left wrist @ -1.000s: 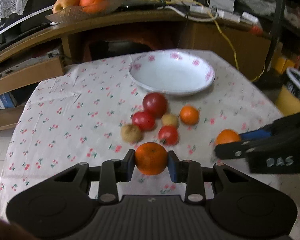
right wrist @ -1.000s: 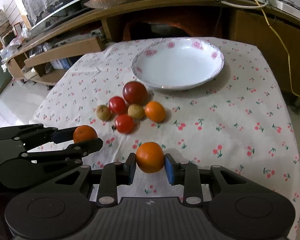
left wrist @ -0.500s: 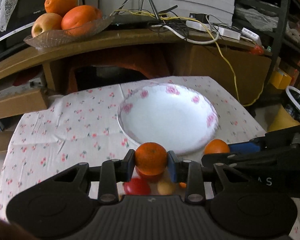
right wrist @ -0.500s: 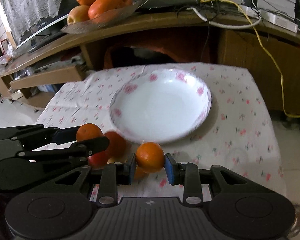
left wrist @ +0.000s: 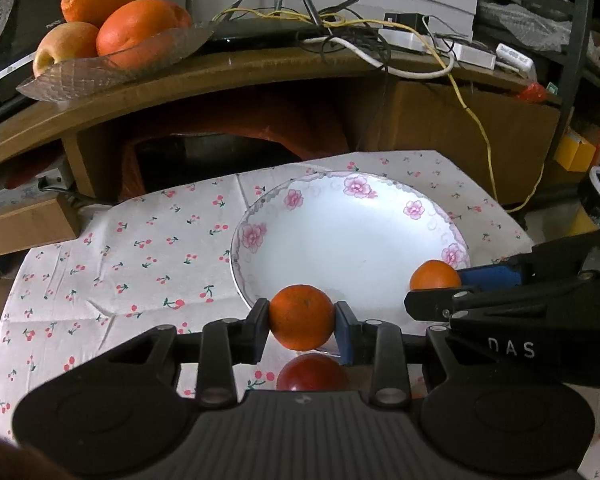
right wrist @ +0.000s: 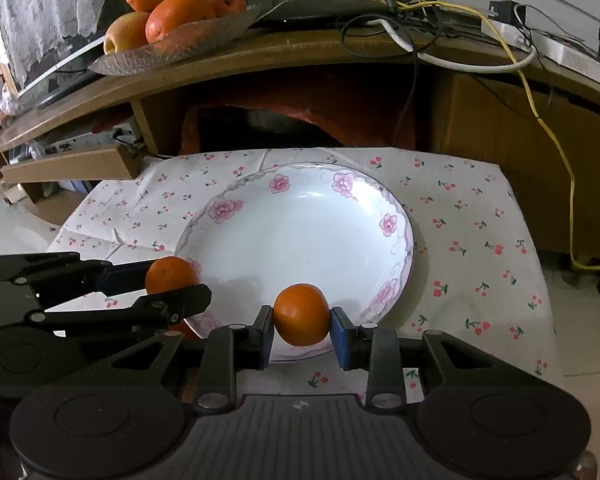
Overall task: Organize fruits
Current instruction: 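Carry both oranges into the white bowl and open both grippers, then grasp the brown kiwi with the left gripper while the right gripper grasps an orange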
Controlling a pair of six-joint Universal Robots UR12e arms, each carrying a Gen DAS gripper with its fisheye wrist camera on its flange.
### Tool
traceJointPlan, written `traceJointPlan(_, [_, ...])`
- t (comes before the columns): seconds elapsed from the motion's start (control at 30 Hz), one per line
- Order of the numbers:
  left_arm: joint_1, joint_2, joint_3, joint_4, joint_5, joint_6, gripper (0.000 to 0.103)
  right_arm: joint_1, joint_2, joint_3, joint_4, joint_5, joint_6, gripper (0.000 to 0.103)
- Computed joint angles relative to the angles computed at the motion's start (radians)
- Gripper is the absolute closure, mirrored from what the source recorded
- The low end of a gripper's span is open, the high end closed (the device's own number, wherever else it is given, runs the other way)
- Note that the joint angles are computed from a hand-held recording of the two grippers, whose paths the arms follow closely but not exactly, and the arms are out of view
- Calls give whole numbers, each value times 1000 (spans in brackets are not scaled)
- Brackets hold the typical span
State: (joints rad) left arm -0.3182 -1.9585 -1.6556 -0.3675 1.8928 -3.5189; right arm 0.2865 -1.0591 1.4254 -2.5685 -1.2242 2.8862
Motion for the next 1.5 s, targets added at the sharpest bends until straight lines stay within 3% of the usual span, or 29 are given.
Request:
traceJointPlan(0.43, [1, -7, 8, -19, 13, -3, 61, 3, 8, -4, -12, -8, -24, 69])
traceJointPlan(1.1, [0, 20, -21, 21, 17, -18, 55, -10, -8, 21, -64, 19, -4, 63])
traceJointPlan(1.5, [-7, 80, -90, 43, -5, 2, 55, -30, -56, 76, -19, 91, -53, 62])
